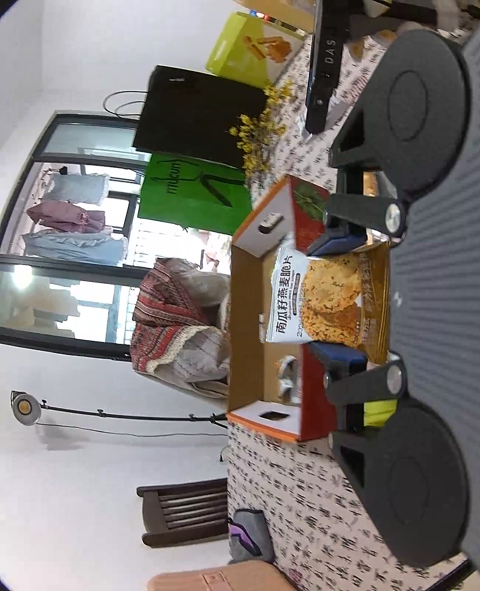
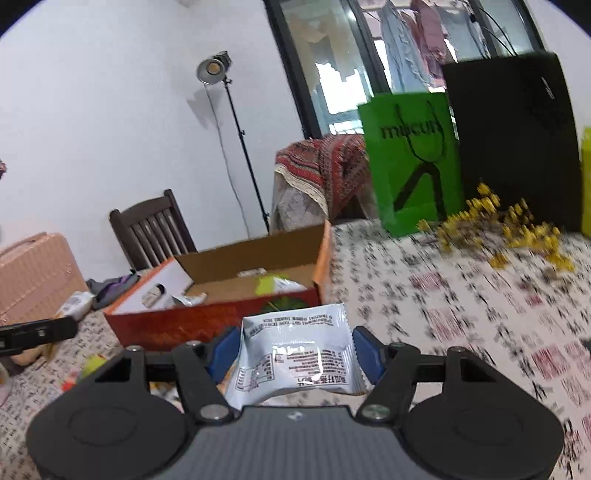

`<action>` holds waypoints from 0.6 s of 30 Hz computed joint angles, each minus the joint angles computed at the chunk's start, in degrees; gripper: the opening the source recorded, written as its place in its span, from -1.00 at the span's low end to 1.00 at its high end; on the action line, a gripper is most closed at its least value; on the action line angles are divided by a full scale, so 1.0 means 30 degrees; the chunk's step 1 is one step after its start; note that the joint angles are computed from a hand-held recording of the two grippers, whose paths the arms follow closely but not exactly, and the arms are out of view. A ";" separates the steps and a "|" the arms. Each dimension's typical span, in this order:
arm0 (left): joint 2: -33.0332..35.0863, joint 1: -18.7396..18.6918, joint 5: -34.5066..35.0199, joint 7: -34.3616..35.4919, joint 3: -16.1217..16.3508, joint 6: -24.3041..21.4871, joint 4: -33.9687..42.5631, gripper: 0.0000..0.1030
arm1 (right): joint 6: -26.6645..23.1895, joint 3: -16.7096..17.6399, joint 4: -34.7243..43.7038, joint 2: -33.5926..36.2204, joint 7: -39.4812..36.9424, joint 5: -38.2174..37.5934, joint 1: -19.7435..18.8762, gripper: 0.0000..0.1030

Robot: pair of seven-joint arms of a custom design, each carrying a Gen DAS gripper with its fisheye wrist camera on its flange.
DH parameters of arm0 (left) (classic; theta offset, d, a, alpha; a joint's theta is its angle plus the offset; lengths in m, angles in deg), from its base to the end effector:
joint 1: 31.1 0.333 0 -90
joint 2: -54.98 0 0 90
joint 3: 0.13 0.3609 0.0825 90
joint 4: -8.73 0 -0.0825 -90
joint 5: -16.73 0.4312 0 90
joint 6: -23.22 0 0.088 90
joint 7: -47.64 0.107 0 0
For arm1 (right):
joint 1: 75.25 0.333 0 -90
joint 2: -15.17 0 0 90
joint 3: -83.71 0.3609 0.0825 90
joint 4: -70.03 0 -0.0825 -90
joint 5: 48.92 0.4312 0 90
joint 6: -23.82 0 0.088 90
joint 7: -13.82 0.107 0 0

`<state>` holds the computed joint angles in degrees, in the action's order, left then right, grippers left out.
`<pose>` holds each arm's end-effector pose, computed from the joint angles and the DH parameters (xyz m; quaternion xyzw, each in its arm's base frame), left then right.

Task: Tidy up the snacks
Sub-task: 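Carry both packets over the box and open both tools to drop them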

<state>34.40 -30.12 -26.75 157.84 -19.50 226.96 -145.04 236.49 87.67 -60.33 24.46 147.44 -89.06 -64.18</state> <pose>0.4316 -0.0633 0.4884 -0.6370 0.5399 -0.3973 0.3807 0.5445 0.2325 0.4346 -0.6770 0.4762 -0.1699 0.5349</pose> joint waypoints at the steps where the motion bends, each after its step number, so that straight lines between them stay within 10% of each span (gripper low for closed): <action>1: 0.0092 0.0110 0.0026 0.0081 -0.0003 -0.0084 0.0256 -0.04 | -0.0026 0.0019 0.0101 -0.0065 -0.0340 0.0235 0.0160 0.29; 8: 0.1531 0.2224 -0.2167 0.2210 -0.1401 -0.0628 0.3229 -0.04 | -0.1182 0.0516 0.2494 0.0540 -0.1356 0.1074 0.0933 0.29; 14: 0.4269 0.4338 -0.8858 0.9136 -0.3492 -0.0174 0.7659 -0.04 | -0.3584 0.0931 0.5786 0.2258 -0.2230 0.2327 0.1830 0.29; 18: 0.6572 0.3992 -1.3401 1.4196 -0.2999 0.0511 1.0899 -0.04 | -0.5512 0.2422 0.8424 0.3915 -0.0998 0.1654 0.0970 0.29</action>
<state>54.11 -18.14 -66.95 200.43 -28.50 228.49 -112.34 219.96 94.94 -35.05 36.20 144.44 -84.10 -61.27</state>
